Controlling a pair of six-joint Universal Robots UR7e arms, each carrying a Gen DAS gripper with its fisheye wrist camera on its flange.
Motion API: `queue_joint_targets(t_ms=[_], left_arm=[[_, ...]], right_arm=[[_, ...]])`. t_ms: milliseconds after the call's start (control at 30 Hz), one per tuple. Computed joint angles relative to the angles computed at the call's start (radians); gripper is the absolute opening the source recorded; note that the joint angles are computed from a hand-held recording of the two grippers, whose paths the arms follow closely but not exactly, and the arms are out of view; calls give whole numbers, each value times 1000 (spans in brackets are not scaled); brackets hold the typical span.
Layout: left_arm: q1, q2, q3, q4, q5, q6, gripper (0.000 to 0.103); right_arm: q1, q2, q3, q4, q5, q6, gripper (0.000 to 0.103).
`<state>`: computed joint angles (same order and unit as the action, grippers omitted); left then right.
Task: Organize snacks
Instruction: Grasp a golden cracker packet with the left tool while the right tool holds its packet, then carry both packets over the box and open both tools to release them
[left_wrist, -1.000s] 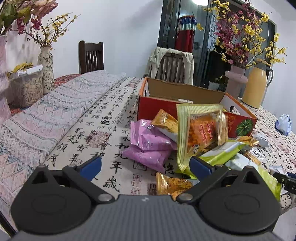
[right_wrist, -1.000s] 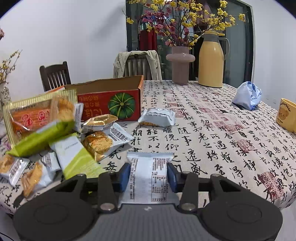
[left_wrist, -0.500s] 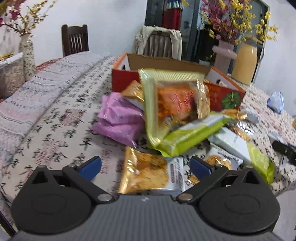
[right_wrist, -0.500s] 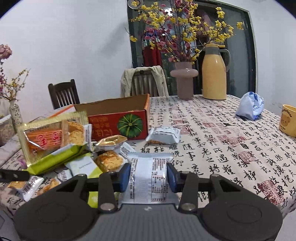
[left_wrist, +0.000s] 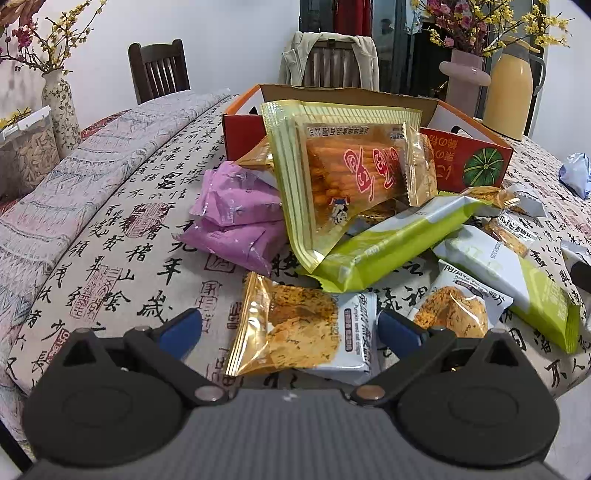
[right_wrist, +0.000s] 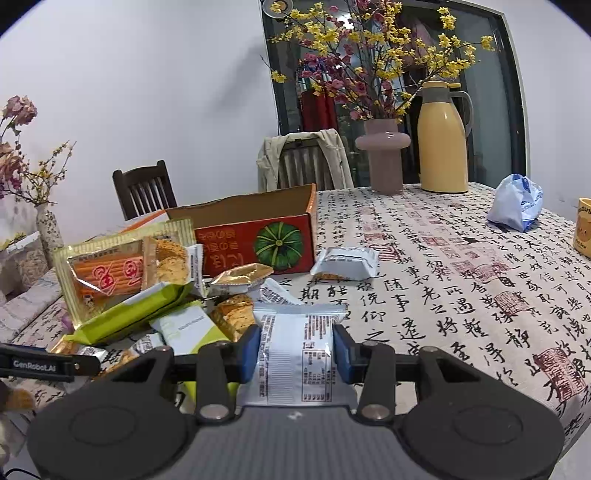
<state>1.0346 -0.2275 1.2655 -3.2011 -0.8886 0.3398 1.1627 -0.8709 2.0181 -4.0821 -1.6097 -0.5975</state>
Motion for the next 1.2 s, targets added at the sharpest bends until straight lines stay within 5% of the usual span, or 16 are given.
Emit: queue_joint_targets(t_ms=[100,233,467,1200], left_arm=[[-2,0,5,-9,5,-2,103],[-4,-18,42,-43,-25,23,72],[6,-61,112,-78,-81,50,59],[11,-114,122,-208,-162,110,58]], right_arm=[[-1,-1,4,4,6,-2,41],[0,-4,11,-3,11,-5,41],[7,-5,21,-14,16,-14,41],[42,-3,-7,-12,-14,-47,41]])
